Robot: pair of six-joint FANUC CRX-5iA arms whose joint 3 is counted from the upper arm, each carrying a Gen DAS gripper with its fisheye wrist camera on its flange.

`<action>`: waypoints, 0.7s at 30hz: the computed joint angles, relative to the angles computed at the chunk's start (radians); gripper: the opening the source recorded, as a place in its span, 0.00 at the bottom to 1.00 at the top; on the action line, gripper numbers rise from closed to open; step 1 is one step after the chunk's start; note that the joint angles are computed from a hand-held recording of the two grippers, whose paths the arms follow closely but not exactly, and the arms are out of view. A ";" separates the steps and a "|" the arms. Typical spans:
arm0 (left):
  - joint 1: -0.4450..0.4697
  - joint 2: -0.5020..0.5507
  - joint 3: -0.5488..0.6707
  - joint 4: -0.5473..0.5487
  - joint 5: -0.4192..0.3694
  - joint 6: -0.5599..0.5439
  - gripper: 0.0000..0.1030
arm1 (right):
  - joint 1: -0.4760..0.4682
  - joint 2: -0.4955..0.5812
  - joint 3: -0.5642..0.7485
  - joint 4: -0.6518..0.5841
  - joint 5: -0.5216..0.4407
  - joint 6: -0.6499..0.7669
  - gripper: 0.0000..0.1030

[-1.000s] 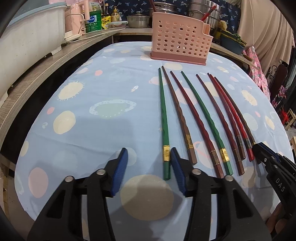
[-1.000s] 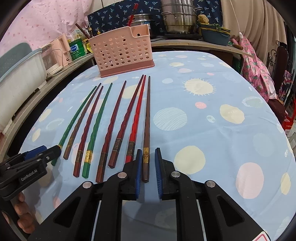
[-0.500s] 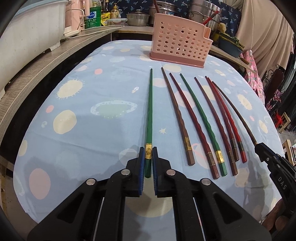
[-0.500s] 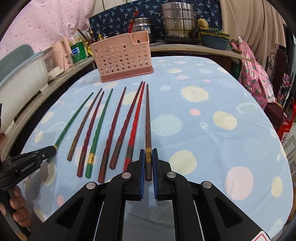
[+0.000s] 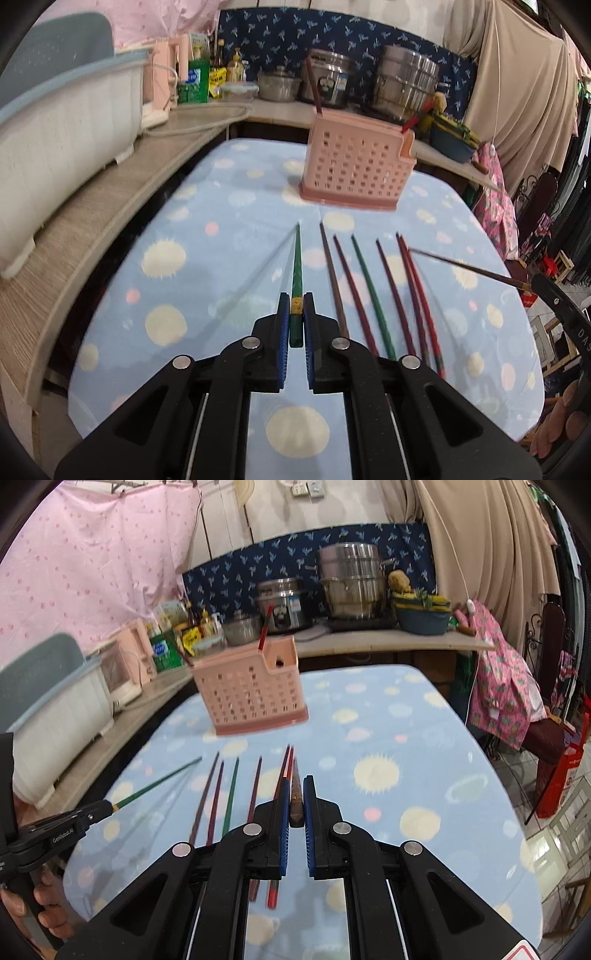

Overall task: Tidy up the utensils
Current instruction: 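Lift both held chopsticks and carry them over the pink basket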

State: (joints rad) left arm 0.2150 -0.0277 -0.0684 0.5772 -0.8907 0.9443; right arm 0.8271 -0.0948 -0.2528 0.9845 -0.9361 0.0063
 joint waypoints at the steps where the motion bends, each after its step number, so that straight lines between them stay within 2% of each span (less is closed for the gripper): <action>1: -0.001 0.005 0.014 0.007 0.005 -0.003 0.07 | -0.010 -0.002 0.006 0.007 0.008 -0.002 0.07; 11: -0.041 0.103 0.208 0.019 0.038 0.033 0.07 | -0.117 0.029 0.107 0.027 0.097 0.038 0.07; 16: -0.058 0.177 0.349 0.008 0.014 0.081 0.07 | -0.148 0.061 0.173 0.036 0.120 0.068 0.07; 21: -0.063 0.241 0.481 0.043 -0.028 0.113 0.07 | -0.180 0.091 0.252 0.031 0.168 0.107 0.07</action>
